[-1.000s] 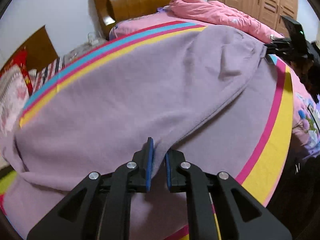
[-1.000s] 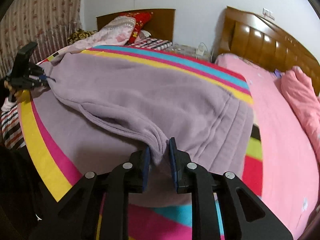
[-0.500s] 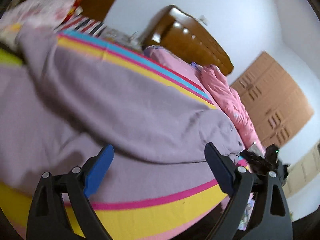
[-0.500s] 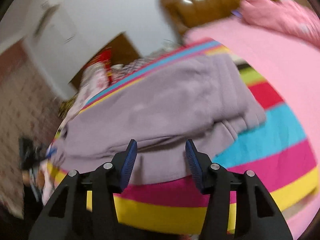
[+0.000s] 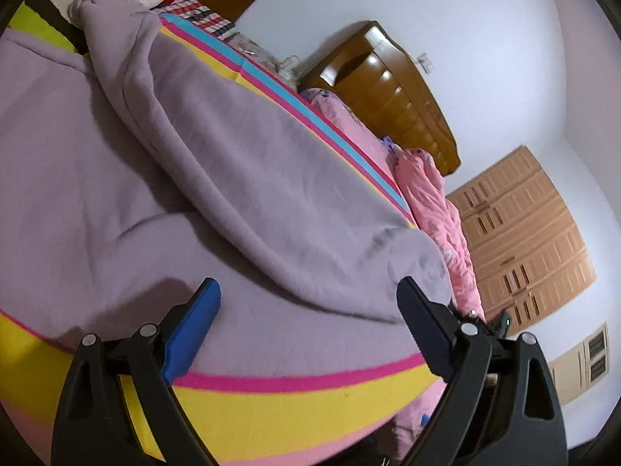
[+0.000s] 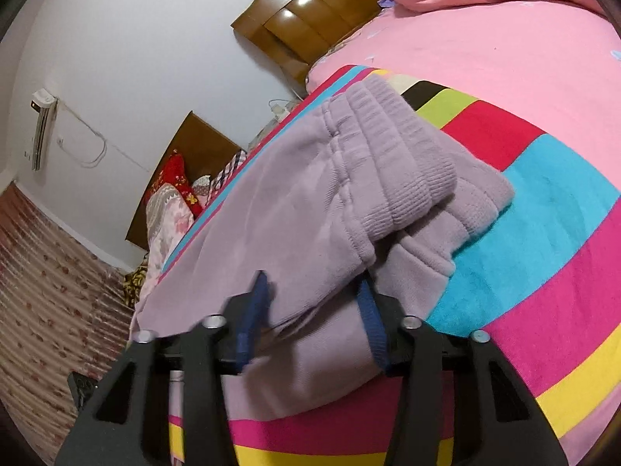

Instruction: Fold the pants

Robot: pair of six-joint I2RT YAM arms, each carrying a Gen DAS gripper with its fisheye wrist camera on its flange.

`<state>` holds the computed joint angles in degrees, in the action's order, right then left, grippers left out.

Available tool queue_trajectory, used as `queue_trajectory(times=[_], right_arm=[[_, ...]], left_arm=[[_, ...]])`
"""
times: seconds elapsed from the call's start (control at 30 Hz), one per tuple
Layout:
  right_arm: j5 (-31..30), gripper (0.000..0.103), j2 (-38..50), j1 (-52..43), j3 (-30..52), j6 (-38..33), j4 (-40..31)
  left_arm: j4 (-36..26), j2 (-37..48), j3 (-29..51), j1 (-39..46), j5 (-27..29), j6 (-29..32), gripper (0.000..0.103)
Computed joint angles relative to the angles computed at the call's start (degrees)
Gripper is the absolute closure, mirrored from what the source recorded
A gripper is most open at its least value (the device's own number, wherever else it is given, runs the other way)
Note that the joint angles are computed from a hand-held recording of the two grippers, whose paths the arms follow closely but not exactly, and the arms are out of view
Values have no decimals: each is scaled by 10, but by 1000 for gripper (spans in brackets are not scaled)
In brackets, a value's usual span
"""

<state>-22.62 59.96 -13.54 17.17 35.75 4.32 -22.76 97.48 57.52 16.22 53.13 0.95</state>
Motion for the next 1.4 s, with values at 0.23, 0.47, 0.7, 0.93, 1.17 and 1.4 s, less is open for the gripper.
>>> queue_trajectory(times=[0.23, 0.47, 0.7, 0.93, 1.17, 1.4], right_arm=[[-34, 75, 3, -25, -24, 7, 33], [-86, 74, 15, -72, -14, 1, 10], [-33, 88, -5, -41, 25, -41, -44], [-34, 91, -27, -43, 165, -109, -124], [-62, 91, -9, -100, 54, -127, -118], [-79, 91, -67, -109, 49, -101, -124]], left_arm=[[2, 70, 77, -24, -39, -81, 23], [2, 103, 107, -55, -104, -112, 86], [6, 76, 95, -38, -91, -61, 98], [16, -80, 85, -12, -16, -57, 98], [-4, 11, -17, -10, -68, 11, 98], [16, -20, 2, -26, -83, 13, 98]])
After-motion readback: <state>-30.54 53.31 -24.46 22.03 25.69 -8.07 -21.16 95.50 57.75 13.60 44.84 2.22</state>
